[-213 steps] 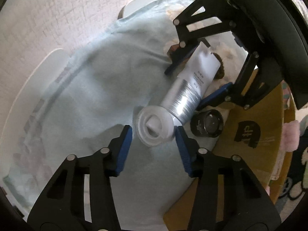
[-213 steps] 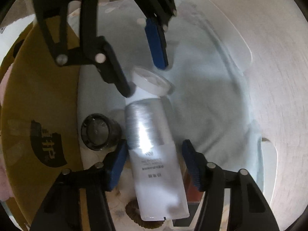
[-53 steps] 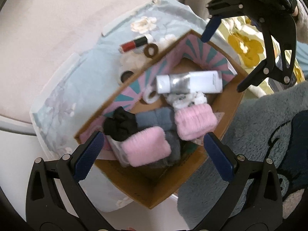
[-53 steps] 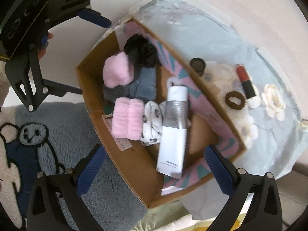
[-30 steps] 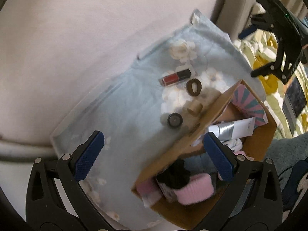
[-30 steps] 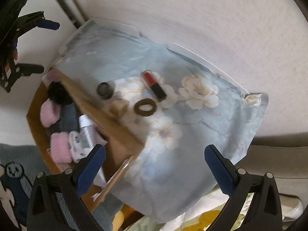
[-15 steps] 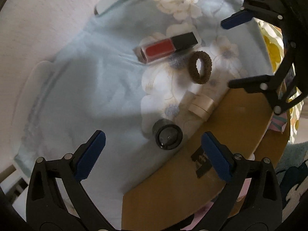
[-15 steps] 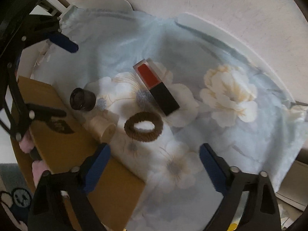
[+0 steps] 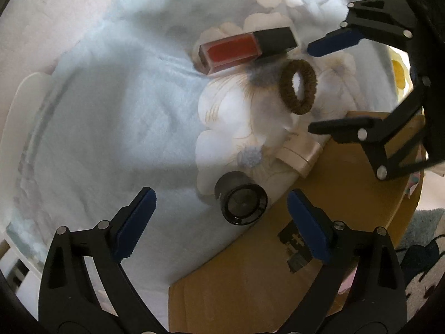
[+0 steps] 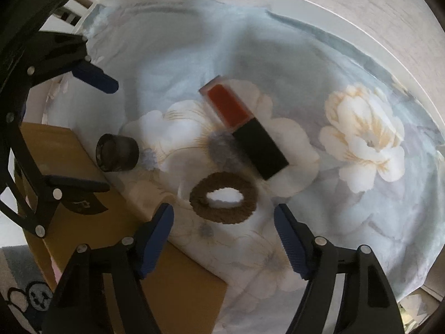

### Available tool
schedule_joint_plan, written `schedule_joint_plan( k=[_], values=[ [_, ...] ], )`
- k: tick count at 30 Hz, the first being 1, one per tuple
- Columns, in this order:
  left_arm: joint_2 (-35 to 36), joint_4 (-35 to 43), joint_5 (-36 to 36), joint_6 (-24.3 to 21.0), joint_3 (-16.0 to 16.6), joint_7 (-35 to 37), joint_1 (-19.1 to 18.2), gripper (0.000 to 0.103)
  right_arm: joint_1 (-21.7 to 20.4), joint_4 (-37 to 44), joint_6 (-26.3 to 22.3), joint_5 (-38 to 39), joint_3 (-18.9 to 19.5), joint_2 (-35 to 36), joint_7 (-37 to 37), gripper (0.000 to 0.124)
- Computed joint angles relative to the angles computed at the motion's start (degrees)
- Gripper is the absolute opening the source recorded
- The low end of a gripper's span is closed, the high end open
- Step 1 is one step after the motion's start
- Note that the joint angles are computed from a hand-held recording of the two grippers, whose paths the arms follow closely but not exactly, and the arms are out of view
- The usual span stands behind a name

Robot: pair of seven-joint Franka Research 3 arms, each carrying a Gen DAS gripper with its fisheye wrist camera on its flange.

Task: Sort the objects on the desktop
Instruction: 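Grasp the black jar lid with the left tool while the right tool grasps the brown hair tie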

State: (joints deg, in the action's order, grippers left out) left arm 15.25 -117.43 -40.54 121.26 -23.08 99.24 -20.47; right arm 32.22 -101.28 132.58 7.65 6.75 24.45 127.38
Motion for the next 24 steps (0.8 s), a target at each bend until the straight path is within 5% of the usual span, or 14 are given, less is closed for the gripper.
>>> schedule_joint_plan(
  k=[10,14,24],
  values=[
    [0.29,0.8,4.32,-3.03,-0.52,-0.56,-0.97,0.07,1.91,2.3,-4.2,-5.11,-0.9,0.85,-0.78,0.042],
    [-1.87,-0.74,5.39,-1.61,-0.28,-0.52,-1.61,0.035,1.35,0.23,-2.2,-3.78,-0.27,-0.48,-0.66,0.024],
    [-5.18,-2.77,5.03,-3.32,0.52,0.87,-2.32,0.034,0.56,-3.52,1.32,-0.52,0.92,-3.54,-2.21,0.011]
  ],
)
